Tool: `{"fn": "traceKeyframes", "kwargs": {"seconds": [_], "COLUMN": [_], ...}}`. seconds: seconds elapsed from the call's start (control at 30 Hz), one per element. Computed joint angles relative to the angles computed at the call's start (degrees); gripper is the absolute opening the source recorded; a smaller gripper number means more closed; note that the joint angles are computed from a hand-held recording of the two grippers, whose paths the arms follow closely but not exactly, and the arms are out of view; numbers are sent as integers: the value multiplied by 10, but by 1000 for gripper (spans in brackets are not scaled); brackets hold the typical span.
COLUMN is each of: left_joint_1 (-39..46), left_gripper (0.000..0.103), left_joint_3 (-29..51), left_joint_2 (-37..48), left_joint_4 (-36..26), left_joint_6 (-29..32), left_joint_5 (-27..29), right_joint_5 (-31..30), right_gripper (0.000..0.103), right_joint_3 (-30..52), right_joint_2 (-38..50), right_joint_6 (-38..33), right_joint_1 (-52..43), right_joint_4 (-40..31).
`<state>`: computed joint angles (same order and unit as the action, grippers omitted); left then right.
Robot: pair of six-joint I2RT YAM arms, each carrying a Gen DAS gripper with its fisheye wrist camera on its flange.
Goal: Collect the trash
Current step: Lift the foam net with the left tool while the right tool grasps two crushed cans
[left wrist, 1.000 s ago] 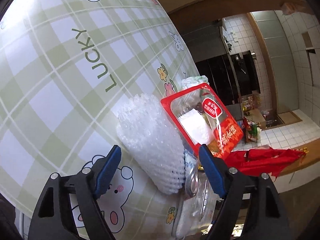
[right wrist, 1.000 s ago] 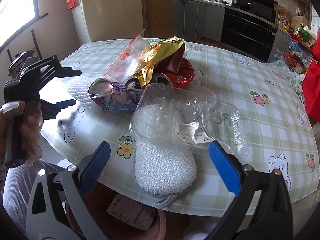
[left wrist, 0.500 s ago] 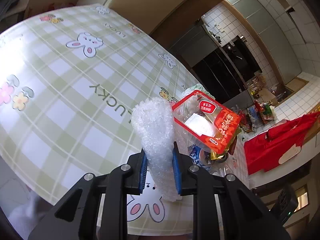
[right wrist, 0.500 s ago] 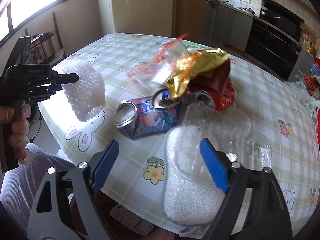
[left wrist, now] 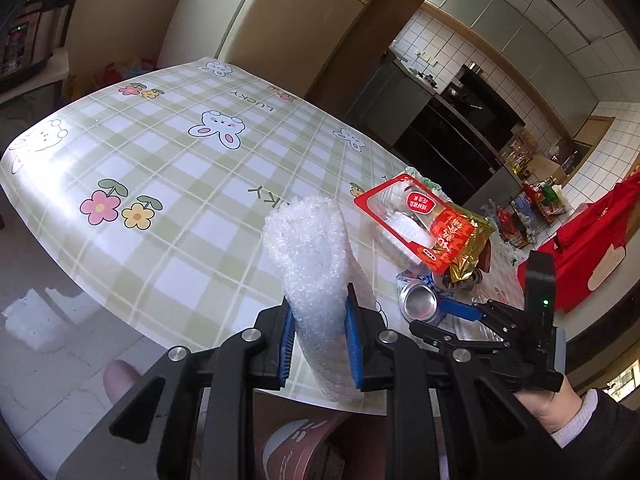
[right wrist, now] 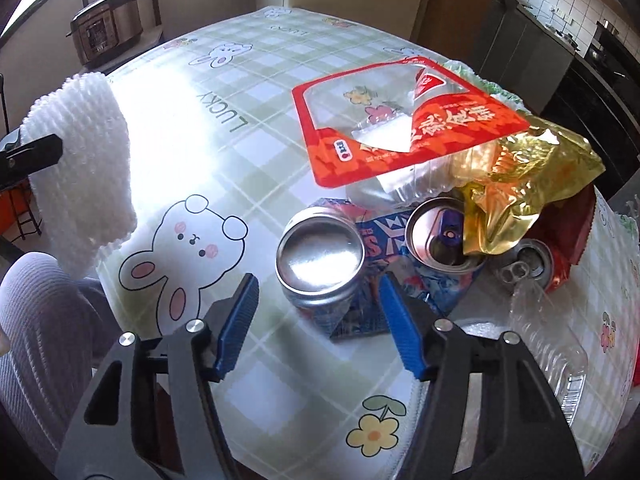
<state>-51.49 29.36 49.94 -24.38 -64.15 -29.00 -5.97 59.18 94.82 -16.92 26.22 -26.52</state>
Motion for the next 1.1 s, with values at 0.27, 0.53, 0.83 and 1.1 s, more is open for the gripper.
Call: {"fn": "traceKeyframes", "kwargs": {"seconds": [0.27,0.53,0.83,1.1], "left_joint_1": [-23,-47,-58,-75], "left_gripper": [22,22,22,22], "left_joint_3": [-16,-15,-10,6], "left_joint_2": [6,25,20,22], "left_joint_4": [32,48,40,17], "left_joint_6": [-10,-9,-11,-16], "left_joint_5": [-10,-22,-36,-50], "right_joint_5": [24,33,-45,-127], "right_gripper": [61,60,50,50], "right_joint_3": [20,26,-8,-43], "right_joint_2": [23,28,-33,-129], "right_joint_6": [-9,-13,9,30], "right_joint_1": [11,13,-11,-43], "right_joint_4": [-6,-5,-5,-48]}}
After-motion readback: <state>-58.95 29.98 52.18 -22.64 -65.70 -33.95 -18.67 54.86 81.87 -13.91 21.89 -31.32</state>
